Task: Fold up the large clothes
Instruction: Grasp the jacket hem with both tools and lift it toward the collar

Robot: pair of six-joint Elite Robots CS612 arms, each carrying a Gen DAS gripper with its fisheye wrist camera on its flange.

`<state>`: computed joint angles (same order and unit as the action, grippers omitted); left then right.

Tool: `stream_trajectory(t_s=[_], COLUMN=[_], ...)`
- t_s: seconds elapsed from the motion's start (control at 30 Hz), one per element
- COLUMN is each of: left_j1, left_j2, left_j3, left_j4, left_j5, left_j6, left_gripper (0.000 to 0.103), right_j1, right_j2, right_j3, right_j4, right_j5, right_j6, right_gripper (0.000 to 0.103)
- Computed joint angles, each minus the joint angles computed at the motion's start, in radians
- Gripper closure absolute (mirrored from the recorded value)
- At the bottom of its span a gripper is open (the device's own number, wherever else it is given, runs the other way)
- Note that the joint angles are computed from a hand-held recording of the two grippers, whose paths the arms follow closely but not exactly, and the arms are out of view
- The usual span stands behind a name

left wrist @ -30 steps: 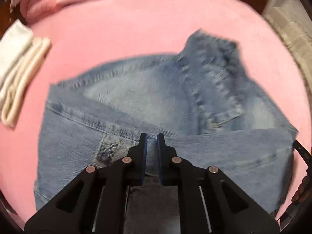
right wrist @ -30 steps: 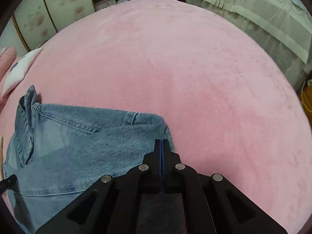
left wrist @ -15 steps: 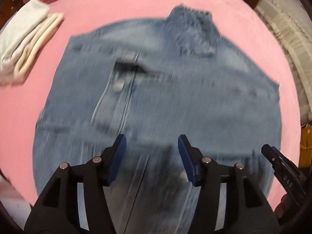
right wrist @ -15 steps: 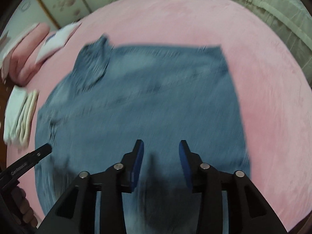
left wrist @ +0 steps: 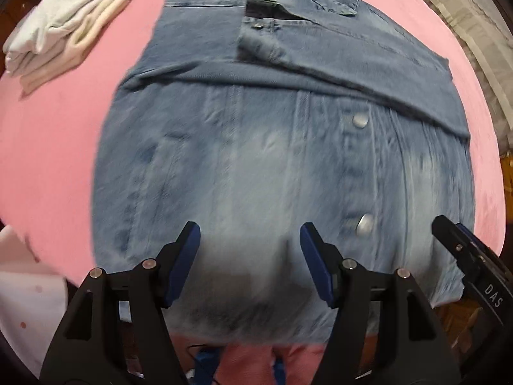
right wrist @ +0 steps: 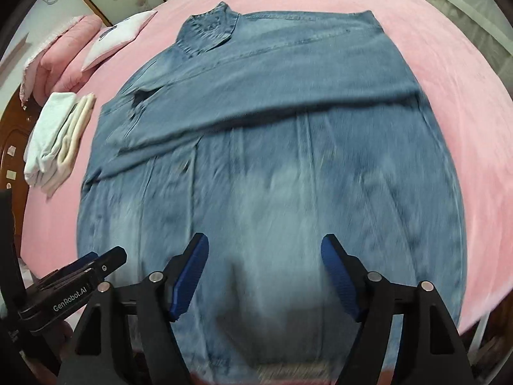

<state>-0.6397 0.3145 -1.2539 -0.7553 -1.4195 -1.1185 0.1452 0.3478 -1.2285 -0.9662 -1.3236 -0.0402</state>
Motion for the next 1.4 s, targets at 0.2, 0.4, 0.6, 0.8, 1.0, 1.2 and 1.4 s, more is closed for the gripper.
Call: stream_trajectory(t_s=[0.2, 0.4, 0.6, 0.8, 1.0, 1.2, 1.4], left_j1=[-0.026, -0.043, -0.05, -0.053, -0.046, -0.017, 0.0], left_j2=[0.008, 0.03, 0.085, 0.135, 0.183, 0.259, 0.304], left_j3=[-0.108, -0.207, -0.331, -0.422, -0.501, -0.587, -0.618], left_j4=[0.122, 0.217, 0.3, 0.331, 0.307, 0.168, 0.081], left_j5=[0.019, 0.017, 0.016, -0.024, -0.02, -0.062, -0.102], left_j6=[-0.017, -0.087, -0.241, -0.275, -0.262, -0.263, -0.223], left_gripper=[0.04, 0.04, 0.04, 0.04, 0.04, 0.04, 0.04], right_j1=[-0.009, -0.047, -0.124, -0.203, -0.247, -0.269, -0.304], right_j2=[0.036, 0.057, 0.095, 0.142, 0.162, 0.174, 0.171], right_j3=[-0.166, -0.279, -0.343, -0.376, -0.35, -0.347, -0.35], right_j4=[0.113, 0.206, 0.256, 0.228, 0.264, 0.255, 0.295], right_j5=[-0.003, 0.01, 0.048, 0.027, 0.026, 0.119, 0.243], right_j6=[0.01, -0.005, 0.047, 0.128, 0.095, 0.039, 0.098], right_gripper=[0.019, 0.018, 0.018, 0.019, 0.04, 0.064, 0.07])
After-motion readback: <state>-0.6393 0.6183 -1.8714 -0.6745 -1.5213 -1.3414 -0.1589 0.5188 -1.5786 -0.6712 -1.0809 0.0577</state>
